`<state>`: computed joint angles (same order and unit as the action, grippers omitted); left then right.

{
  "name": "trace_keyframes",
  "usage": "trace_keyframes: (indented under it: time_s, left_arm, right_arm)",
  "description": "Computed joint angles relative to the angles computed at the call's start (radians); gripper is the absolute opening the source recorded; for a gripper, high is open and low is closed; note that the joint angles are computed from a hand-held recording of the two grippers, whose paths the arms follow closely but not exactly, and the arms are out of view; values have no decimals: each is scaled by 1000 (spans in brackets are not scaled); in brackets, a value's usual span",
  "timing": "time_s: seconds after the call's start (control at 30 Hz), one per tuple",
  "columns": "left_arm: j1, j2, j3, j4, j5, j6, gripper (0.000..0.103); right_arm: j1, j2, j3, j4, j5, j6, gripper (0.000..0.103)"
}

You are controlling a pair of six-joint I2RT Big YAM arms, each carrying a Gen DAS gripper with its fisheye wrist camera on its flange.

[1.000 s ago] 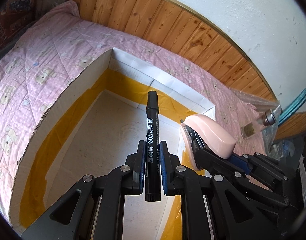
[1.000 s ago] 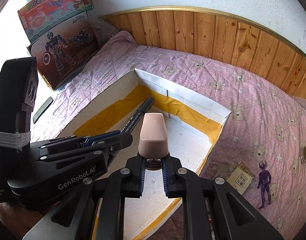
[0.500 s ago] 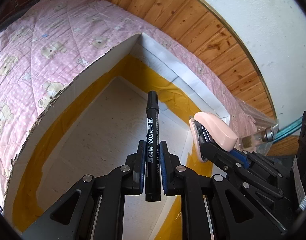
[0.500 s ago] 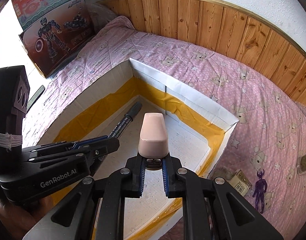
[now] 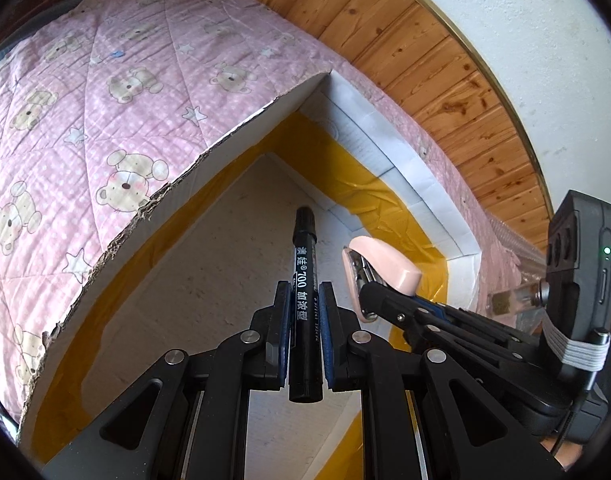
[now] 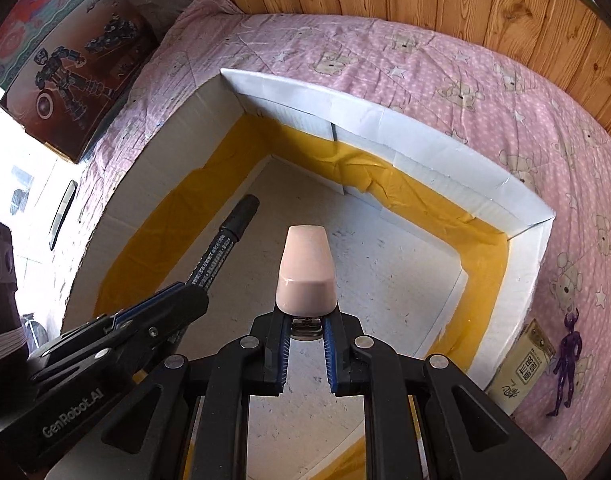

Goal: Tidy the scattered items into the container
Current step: 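Open both tools to drop the marker and stapler into the box, then grasp the white power adapter with the right tool while the left tool grasps the Deli staples box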

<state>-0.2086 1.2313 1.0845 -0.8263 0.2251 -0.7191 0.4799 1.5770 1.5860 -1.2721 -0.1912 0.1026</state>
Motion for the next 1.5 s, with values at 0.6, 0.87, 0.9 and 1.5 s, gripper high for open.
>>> trace_keyframes:
  time_s: [0.6, 0.87, 0.9, 1.5]
  left_arm:
    - [6, -67, -16, 16, -6, 38, 22]
    - [-76, -233, -86, 101, -116, 105, 26]
    - [-95, -254, -95, 113, -137, 113, 26]
    - [-663, -310, -183, 258, -441, 176, 31]
  right_arm:
    - [13, -120, -86, 61, 11, 64, 27]
    - [31, -366, -297, 233, -37, 21, 30]
    - [30, -405, -328, 263, -37, 24, 31]
    - [-292, -1075, -778, 360, -174, 31, 39]
